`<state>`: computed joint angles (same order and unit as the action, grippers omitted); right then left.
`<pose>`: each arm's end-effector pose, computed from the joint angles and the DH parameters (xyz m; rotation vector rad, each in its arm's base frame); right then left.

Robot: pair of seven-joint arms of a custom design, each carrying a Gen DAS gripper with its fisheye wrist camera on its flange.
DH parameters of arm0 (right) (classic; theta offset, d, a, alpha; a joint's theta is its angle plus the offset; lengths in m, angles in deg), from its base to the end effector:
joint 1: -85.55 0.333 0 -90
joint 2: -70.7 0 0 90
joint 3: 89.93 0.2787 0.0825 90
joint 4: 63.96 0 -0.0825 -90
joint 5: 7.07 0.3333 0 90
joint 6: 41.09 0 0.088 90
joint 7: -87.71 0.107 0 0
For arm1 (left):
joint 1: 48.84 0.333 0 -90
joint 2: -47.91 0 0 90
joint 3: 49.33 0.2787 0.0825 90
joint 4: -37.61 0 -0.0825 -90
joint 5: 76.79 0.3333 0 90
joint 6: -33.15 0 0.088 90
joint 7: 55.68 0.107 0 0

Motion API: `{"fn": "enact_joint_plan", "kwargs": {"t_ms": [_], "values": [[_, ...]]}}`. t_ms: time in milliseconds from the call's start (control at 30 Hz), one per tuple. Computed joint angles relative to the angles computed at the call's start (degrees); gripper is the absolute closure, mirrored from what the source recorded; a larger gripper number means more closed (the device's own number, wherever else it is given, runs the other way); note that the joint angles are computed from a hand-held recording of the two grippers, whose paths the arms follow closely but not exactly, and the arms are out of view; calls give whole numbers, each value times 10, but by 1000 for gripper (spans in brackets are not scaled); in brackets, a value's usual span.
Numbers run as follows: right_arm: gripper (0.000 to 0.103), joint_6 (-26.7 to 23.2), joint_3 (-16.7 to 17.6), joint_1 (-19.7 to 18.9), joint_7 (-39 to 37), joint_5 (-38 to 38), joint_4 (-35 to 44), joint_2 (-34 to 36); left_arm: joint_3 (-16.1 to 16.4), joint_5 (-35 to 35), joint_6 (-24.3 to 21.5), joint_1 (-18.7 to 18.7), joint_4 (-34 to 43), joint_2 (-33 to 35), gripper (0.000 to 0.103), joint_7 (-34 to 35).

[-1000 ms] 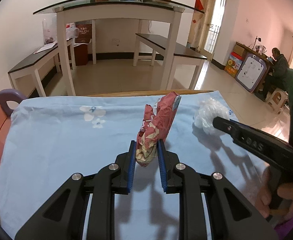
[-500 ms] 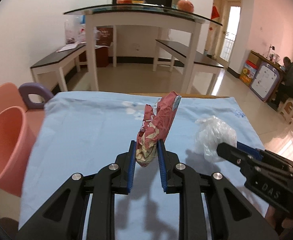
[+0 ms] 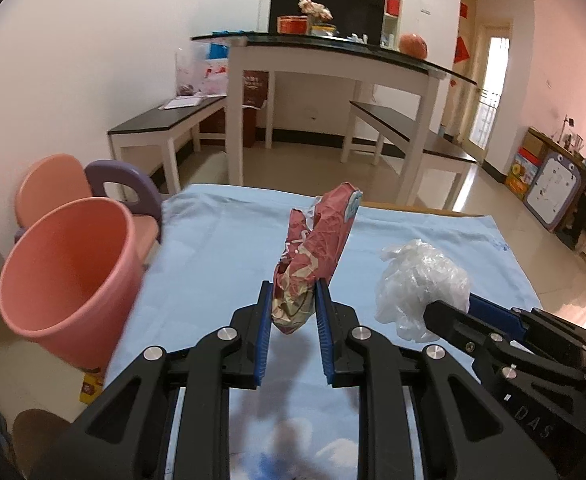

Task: Collect trash
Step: 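Carry the red wrapper and white bag over the pink bucket and release both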

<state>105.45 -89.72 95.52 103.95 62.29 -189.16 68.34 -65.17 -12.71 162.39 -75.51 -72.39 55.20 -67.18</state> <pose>0.5085 0.0776 0.4330 -1.9505 1.1020 -0.1795 0.4372 -0.3605 0.4484 -1.9339 1.3129 -0.7278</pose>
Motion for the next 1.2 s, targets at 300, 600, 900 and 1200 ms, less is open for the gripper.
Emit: {"fn": "enact_joint_plan", "kwargs": {"t_ms": [300,600,900,1200], "values": [[75,11,19,34,-12,7,-7,-20,-16,-4,-34,15,-94,-85,82,-53],[75,21,40,77,-26,19,12,-16,-39,-31,-80,41,-198,-190,82,-100],[74,43,70,124,-24,14,43,6,-37,-75,-96,76,-287,-294,82,-119],[74,68,95,154,14,-17,98,69,-27,-99,-89,110,-329,-330,82,-114]]}}
